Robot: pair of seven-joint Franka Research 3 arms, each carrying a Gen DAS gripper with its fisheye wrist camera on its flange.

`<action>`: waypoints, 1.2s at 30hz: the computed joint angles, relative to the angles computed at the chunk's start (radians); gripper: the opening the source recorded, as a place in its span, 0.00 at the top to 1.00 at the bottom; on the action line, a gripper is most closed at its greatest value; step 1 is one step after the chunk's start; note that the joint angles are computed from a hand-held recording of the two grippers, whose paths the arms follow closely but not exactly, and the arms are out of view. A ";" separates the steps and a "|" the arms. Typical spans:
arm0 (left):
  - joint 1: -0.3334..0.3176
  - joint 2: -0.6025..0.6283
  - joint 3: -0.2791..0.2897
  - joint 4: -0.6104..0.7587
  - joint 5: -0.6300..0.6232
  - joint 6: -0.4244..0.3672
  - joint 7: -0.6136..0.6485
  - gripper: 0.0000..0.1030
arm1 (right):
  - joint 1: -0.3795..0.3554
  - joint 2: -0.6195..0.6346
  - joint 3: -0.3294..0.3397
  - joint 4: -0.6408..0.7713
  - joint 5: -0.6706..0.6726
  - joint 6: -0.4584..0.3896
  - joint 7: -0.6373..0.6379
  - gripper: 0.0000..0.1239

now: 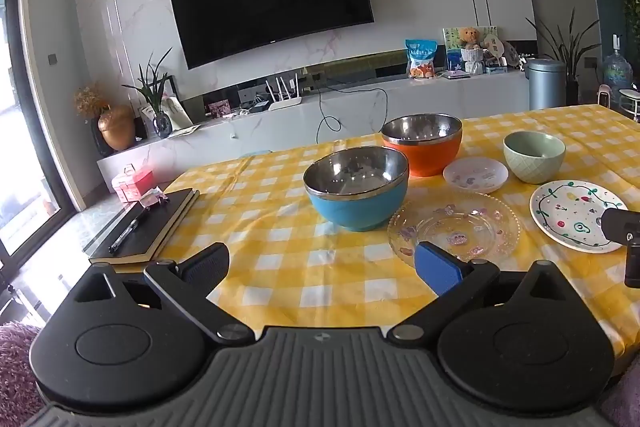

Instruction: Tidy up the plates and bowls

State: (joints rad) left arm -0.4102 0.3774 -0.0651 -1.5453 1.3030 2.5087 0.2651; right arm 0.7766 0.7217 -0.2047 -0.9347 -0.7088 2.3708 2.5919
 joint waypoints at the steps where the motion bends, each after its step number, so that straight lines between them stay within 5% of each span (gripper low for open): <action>1: 0.000 0.000 0.000 0.000 -0.002 -0.002 0.002 0.00 | 0.001 0.000 -0.002 0.000 -0.003 0.000 0.000 0.19; 36: -0.004 0.009 0.000 0.003 -0.052 -0.013 0.067 0.00 | -0.018 0.003 0.011 0.000 0.066 0.042 -0.034 0.19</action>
